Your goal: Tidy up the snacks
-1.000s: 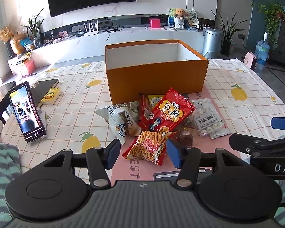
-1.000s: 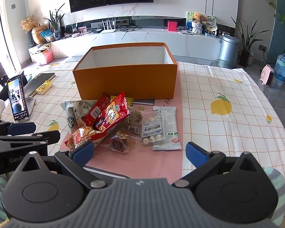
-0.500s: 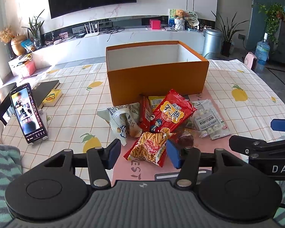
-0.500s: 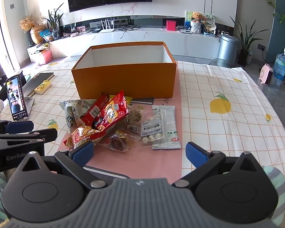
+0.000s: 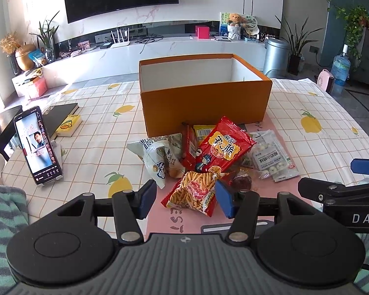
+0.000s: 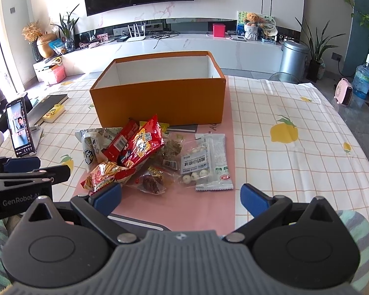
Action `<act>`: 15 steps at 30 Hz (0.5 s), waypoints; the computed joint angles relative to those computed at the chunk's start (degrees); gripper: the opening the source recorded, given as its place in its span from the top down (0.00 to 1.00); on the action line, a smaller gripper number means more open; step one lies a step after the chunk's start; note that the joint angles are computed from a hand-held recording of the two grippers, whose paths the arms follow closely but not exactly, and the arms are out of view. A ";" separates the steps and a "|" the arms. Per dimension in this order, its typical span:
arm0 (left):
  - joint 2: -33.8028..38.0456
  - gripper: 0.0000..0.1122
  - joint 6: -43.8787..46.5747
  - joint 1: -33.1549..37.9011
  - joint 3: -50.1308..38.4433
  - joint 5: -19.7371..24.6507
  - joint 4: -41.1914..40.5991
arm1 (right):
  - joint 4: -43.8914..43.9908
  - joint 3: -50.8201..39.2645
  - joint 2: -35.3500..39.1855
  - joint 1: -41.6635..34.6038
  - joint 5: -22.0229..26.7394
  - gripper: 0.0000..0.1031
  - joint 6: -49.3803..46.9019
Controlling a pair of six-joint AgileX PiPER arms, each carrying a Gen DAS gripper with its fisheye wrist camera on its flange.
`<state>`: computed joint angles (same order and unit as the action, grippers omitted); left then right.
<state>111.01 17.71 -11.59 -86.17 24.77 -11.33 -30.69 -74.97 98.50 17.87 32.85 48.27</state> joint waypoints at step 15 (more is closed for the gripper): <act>1.94 0.42 10.42 0.94 -1.45 0.79 -9.93 | 2.04 0.34 1.58 -1.98 -2.72 0.04 -1.94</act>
